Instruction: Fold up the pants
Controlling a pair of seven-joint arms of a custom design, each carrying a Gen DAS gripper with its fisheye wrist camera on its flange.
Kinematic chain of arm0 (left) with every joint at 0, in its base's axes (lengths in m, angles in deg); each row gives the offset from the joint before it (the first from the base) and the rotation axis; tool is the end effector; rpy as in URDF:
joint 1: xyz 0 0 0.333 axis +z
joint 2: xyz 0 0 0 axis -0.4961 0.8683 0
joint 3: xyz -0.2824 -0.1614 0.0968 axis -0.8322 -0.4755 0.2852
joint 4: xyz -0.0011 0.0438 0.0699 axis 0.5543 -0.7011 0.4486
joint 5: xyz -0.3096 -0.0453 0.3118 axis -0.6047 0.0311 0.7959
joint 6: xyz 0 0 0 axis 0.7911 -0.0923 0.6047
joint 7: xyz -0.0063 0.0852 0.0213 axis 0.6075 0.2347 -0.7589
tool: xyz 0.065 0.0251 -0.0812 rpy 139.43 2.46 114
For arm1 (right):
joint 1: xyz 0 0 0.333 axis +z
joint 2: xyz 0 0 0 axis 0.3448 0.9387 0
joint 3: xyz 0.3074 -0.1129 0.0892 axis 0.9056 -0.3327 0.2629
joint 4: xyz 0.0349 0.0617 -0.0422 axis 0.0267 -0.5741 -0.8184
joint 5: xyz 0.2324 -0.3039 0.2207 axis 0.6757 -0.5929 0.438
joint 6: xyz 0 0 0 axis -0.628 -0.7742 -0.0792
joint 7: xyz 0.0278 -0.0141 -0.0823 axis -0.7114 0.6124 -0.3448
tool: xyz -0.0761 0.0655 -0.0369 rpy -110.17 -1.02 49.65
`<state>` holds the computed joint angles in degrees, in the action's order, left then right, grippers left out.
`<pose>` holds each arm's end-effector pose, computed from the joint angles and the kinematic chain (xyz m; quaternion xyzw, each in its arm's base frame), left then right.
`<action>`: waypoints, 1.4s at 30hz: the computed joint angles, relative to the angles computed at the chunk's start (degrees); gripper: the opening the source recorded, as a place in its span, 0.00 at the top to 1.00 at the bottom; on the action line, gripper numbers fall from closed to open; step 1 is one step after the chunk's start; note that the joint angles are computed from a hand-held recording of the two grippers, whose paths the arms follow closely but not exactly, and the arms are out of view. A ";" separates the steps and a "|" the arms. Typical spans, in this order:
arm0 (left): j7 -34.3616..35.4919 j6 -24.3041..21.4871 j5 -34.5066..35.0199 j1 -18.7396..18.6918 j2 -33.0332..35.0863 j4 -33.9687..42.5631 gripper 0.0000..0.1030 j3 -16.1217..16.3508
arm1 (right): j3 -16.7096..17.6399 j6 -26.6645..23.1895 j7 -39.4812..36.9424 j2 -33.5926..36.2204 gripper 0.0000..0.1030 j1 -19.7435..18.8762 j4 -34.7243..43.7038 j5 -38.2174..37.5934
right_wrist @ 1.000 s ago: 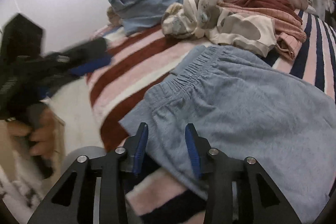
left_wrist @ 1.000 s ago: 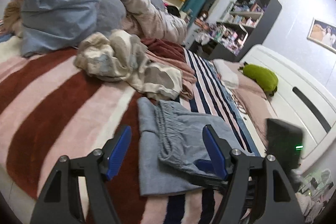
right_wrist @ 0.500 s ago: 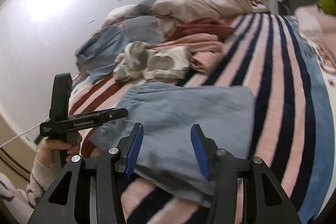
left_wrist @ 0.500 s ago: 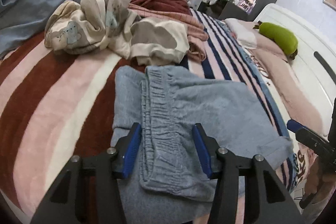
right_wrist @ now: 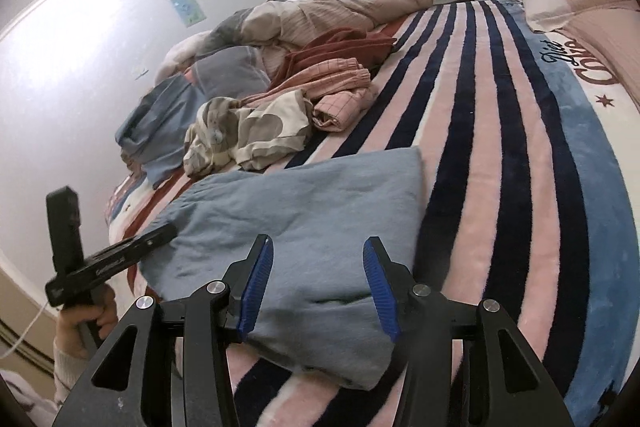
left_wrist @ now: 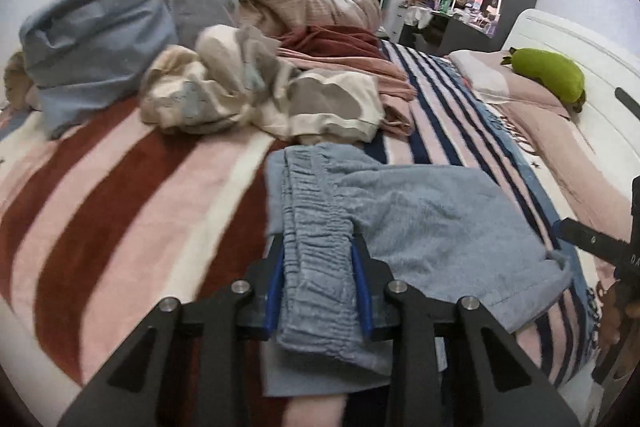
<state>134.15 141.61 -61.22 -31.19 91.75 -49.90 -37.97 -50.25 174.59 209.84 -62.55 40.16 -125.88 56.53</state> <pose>0.7442 -0.1192 0.5242 -0.5792 0.7084 -0.3645 0.1725 0.6363 0.3308 0.5412 -0.6136 0.6503 -0.1196 0.4317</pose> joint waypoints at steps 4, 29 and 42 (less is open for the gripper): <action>-1.39 -0.60 1.33 -0.10 0.84 0.14 0.73 0.80 | -3.51 -6.65 5.85 1.56 0.53 3.29 2.86 -7.60; 4.74 -17.97 -13.91 7.49 8.59 13.83 0.38 -2.67 | -1.14 -10.72 0.49 0.90 0.37 -0.10 2.80 -3.12; 6.73 -33.36 -18.56 9.57 18.44 26.74 0.39 -5.60 | 5.68 -12.97 -20.02 7.11 0.54 -6.41 7.68 21.64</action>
